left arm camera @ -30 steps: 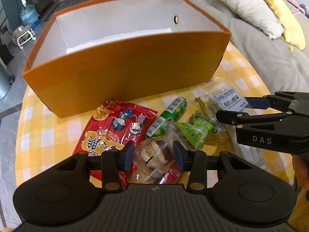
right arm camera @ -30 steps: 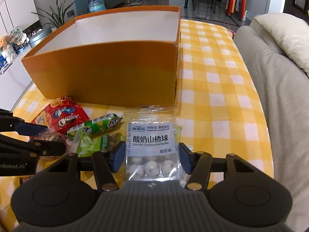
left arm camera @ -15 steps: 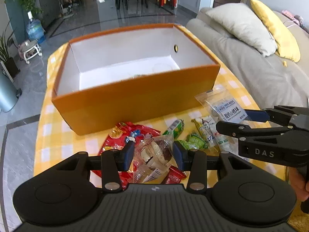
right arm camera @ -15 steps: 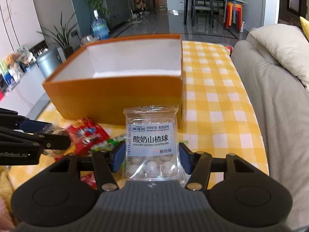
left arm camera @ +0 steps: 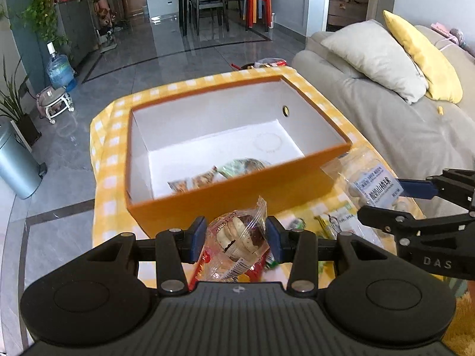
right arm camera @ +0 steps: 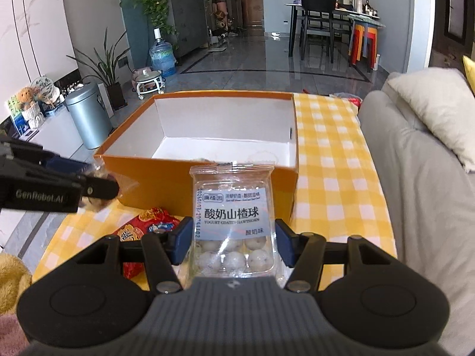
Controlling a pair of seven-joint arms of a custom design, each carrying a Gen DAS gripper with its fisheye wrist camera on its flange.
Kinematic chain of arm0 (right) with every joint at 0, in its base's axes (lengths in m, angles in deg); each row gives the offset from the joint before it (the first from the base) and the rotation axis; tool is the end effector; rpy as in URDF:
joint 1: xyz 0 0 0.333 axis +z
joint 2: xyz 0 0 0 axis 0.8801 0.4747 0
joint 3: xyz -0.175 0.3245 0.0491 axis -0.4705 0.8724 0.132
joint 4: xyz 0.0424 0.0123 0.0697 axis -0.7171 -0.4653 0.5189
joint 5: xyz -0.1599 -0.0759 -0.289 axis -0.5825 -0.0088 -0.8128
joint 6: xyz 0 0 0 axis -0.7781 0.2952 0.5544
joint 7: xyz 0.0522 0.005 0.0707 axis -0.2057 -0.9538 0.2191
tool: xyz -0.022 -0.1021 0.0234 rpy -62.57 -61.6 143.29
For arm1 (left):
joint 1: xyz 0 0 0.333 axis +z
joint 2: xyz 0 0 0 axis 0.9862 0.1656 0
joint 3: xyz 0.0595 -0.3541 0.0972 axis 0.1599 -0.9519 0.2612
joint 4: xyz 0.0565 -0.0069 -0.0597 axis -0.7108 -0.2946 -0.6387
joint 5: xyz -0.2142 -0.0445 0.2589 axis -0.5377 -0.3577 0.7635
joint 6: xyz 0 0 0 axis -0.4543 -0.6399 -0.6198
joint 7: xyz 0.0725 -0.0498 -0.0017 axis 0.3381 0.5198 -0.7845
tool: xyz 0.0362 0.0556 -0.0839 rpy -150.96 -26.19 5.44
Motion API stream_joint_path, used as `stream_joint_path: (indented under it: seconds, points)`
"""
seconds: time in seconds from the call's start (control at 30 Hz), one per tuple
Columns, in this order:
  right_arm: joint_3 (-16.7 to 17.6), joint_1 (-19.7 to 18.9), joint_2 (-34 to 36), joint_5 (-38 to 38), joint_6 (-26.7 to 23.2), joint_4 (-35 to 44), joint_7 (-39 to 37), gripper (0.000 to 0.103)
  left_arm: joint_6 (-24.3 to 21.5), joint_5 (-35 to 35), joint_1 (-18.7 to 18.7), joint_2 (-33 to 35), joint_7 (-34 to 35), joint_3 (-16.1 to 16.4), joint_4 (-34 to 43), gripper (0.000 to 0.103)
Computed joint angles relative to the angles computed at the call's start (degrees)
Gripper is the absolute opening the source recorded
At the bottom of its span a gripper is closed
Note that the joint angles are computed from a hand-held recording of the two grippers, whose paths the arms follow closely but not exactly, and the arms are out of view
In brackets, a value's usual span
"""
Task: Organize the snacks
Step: 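Lift both packets and carry them into the orange box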
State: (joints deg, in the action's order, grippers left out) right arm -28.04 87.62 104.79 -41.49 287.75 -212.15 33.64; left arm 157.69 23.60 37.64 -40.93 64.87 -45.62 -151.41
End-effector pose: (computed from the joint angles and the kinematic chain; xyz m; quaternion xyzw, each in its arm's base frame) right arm 0.5064 0.2738 0.3788 -0.7561 0.5194 -0.1787 0.3557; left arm 0.4947 -0.5187 0.4196 -0.6208 0.7110 -0.2337 0.2334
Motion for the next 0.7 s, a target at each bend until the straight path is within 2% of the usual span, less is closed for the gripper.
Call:
stream_joint_path:
  seconds: [0.1,0.2,0.33,0.7]
  points:
    - [-0.2,0.1,-0.1,-0.8,-2.0,2.3,-1.1,0.056,-0.3,-0.8,1.1,-0.4,1.7,-0.1,0.5,0.049]
    - [-2.0,1.8,0.2,-1.1,-3.9,5.1,-3.2,0.056,-1.6,-1.3,1.7,-0.4,4.3,-0.1,1.8,0.049]
    - [0.3,-0.6,1.3,-3.0,-8.2,10.5,-4.0,0.056,-3.2,-2.4,2.8,-0.1,8.1,-0.3,3.5,0.049]
    - [1.5,-2.4,8.2,-6.0,-24.0,27.9,-6.5,0.056,-8.4,-9.2,6.0,4.6,23.5,-0.9,12.4,0.049]
